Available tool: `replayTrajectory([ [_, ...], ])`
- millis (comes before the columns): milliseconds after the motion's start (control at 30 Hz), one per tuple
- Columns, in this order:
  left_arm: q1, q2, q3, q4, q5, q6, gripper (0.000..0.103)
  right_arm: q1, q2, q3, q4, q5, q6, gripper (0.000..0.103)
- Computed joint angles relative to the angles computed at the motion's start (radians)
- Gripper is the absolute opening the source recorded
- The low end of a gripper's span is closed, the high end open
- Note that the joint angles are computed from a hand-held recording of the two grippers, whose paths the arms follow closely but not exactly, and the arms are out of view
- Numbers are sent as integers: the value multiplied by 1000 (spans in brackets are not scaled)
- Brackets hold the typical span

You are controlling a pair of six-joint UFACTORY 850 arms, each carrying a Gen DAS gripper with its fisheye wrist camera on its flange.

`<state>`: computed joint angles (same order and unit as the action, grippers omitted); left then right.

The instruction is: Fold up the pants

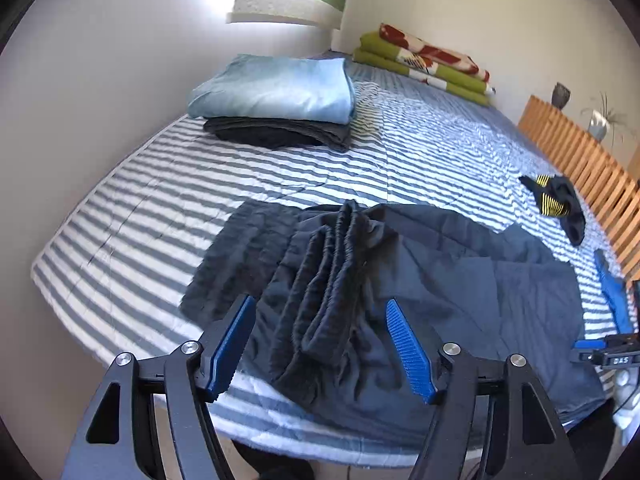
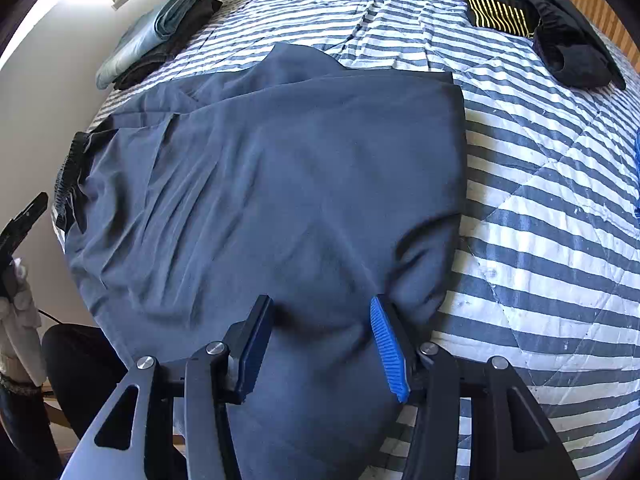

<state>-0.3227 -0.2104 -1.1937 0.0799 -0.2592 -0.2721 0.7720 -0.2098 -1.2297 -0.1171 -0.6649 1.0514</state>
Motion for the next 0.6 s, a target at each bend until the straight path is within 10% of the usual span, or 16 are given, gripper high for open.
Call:
replayTrajectory([
  [133, -44, -44, -48, 167, -77, -79, 60, 5, 6, 6, -8, -4, 3, 47],
  [233, -48, -61, -49, 172, -95, -82, 25, 5, 6, 7, -5, 2, -3, 48],
  [600, -6, 17, 3, -81, -82, 97, 8, 0, 12, 1, 12, -24, -39, 47],
])
